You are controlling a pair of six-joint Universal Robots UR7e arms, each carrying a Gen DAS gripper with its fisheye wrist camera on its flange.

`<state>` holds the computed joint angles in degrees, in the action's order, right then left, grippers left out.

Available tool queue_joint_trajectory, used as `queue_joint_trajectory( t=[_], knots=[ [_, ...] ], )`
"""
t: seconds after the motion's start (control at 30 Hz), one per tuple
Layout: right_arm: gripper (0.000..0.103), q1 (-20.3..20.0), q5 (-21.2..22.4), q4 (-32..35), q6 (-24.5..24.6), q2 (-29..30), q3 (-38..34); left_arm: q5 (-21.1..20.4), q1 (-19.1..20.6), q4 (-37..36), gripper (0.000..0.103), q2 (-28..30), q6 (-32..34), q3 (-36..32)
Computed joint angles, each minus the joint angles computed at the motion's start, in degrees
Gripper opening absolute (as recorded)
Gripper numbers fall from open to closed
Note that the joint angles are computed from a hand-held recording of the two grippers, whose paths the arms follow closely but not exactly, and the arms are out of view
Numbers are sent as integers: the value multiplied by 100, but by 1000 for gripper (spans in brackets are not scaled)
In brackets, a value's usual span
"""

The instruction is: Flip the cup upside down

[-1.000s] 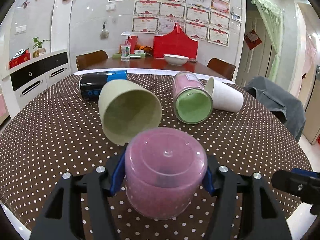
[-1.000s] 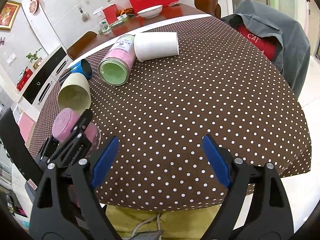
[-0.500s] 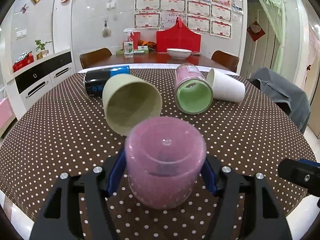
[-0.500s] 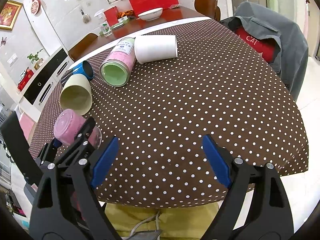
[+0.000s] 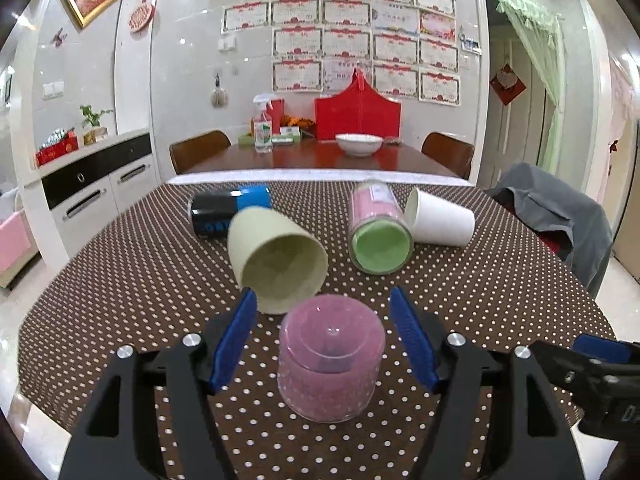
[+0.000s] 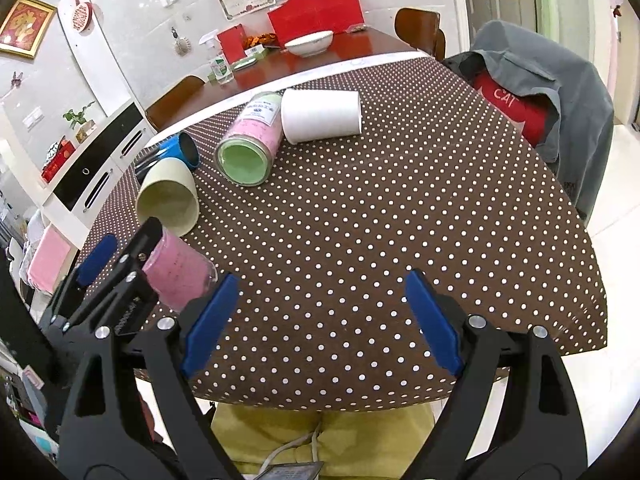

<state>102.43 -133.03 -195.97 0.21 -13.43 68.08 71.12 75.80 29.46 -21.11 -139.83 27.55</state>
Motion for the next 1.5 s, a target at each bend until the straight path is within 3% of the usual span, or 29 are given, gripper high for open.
queue_joint_trajectory(
  t=[0.27,0.8,1.17,1.5],
  knots=[
    [88,127,13,-488,-455,26,74,96,-91,-905,73,-1003,189,1603],
    [88,400,180,-1165,-1331,124,353,256,-75,-2165,74,-2527,88,3805],
    [90,764,128,-2606,-2097,254,806,648,-68,-3308,74,-3699,135,5439],
    [90,1044,19,-3687,-2581,394,1015,971,-105,-3935,74,-4493,258,6433]
  ],
)
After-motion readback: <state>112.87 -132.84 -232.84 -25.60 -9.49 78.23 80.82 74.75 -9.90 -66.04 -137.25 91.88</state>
